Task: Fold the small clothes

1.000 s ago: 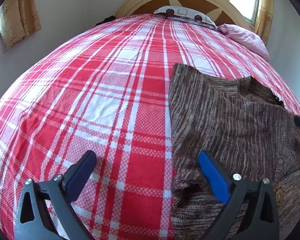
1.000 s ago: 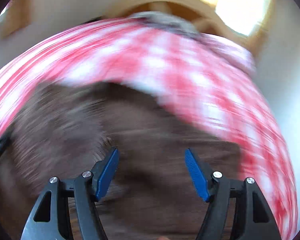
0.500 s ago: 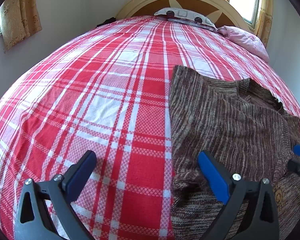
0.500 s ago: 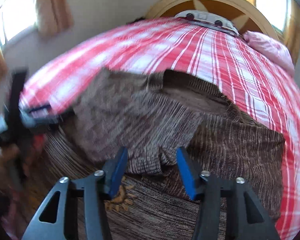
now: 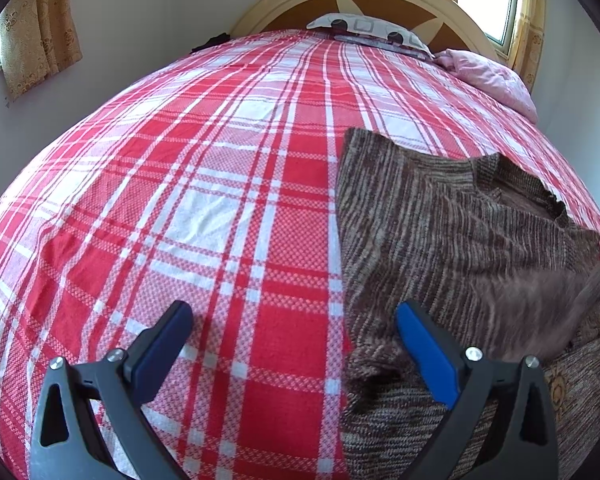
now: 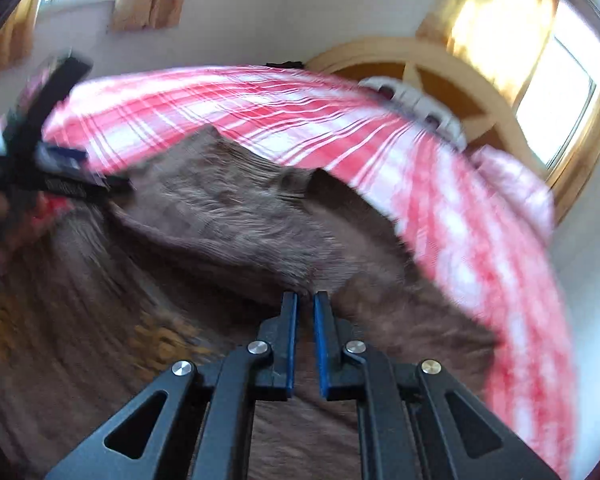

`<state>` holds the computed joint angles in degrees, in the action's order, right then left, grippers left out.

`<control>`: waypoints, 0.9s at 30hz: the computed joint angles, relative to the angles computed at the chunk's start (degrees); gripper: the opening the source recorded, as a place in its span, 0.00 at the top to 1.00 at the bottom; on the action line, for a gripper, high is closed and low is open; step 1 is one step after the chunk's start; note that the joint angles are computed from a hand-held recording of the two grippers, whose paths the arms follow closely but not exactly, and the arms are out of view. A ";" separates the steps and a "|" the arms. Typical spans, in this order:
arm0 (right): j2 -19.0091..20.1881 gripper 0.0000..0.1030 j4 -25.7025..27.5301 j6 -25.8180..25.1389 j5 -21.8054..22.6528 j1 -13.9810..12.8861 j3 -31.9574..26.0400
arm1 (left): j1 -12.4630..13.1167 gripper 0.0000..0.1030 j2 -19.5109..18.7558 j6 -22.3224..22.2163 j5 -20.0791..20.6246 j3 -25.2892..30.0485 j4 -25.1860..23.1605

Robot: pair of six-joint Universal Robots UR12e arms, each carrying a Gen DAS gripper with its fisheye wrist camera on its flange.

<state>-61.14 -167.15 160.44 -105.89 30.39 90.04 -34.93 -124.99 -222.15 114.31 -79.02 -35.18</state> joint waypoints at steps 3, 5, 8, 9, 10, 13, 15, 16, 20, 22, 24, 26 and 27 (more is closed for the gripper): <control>-0.99 0.92 7.56 -1.00 0.80 -1.02 0.25 | 0.01 0.00 0.03 0.18 -0.22 -0.12 0.29; -2.13 0.92 9.46 1.25 2.24 -1.79 1.35 | 0.01 0.00 0.09 0.55 -0.56 -0.34 0.89; -3.93 0.92 10.19 7.61 8.43 -3.44 2.44 | -0.05 0.00 0.16 1.44 -0.92 -0.64 2.12; -4.32 0.92 9.98 9.63 11.64 -3.90 2.38 | 0.00 0.00 0.26 2.28 -1.66 -1.06 3.62; -4.41 0.92 9.68 11.38 15.01 -4.24 2.00 | -0.04 0.00 0.29 2.46 -1.78 -1.15 3.98; -3.03 0.91 8.64 15.63 23.60 -4.84 -0.80 | -0.07 0.00 0.18 2.17 -1.68 -0.85 3.07; -1.05 0.91 9.09 16.70 24.49 -4.38 -3.45 | -0.03 0.00 0.20 2.01 -1.66 -0.91 3.18; 0.30 0.91 12.02 16.48 24.55 -4.15 -5.55 | 0.02 0.00 0.24 1.95 -1.78 -1.03 3.38; 2.26 0.91 21.35 15.22 25.52 -4.15 -8.07 | 0.29 0.00 0.65 1.47 -3.10 -1.96 4.94; 1.03 0.91 21.43 13.90 26.78 -4.46 -5.78 | 0.31 0.00 0.84 1.44 -3.76 -2.23 5.05; -0.48 0.91 19.94 11.34 25.93 -4.33 -3.27 | -0.06 0.00 0.60 2.33 -3.25 -1.28 2.33; -1.54 0.91 21.00 9.48 22.49 -3.78 -2.08 | -0.53 0.00 0.13 3.22 -1.88 -0.11 -0.07; -1.70 0.91 21.21 9.24 21.61 -3.62 -1.91 | -0.68 0.00 0.02 3.63 -1.46 0.15 -0.49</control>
<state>-62.84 -145.94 169.68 -84.28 26.77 88.12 -35.62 -124.97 -218.52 112.84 -78.87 -35.67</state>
